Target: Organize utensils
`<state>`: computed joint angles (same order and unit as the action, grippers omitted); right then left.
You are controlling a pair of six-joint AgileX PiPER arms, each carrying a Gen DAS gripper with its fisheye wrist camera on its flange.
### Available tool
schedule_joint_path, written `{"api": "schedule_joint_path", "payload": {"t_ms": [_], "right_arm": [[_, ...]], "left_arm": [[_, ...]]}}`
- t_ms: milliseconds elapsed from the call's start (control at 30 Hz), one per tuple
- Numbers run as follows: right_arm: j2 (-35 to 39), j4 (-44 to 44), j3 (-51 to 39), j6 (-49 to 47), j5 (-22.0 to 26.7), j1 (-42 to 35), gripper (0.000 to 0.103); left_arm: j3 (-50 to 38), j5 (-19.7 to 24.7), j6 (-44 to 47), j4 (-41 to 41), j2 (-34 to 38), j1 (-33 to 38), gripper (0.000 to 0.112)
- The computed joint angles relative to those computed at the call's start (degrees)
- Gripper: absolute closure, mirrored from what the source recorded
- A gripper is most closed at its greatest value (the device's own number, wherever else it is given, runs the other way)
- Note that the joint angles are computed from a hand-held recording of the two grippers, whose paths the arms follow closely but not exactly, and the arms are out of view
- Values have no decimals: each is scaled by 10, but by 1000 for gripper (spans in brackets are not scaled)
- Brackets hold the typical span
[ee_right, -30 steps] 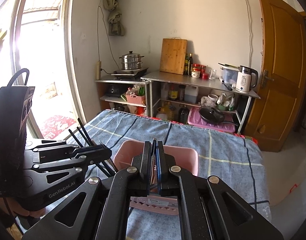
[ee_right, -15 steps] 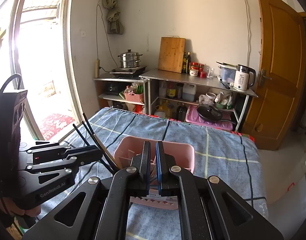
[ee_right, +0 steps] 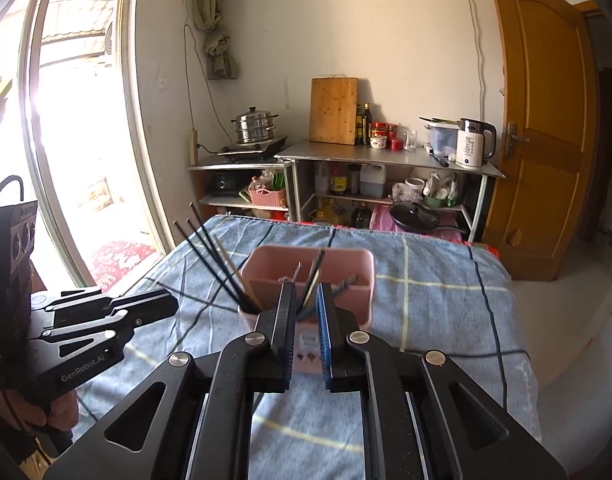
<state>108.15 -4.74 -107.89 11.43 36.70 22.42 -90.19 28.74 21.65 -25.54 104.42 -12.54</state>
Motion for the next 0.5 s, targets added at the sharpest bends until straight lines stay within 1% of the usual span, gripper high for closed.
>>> {"api": "schedule_joint_path", "payload": {"t_ms": [67,233,400,500], "right_arm": [[-31,-8,50,13,-19,4,91],[-91,-26,140,44,-53,11,90],[-133,-54,199,74,-70,26,85],[-156,-73,234,95,-81,35,85]], "left_arm": [[38,-18,0,-1,-24,-5,107],[128,-58,-15,5,-84,-23,107],[182,-87,-53,37,-123,-43,107],[211,-99,-81,63,-142,-56,107]]}}
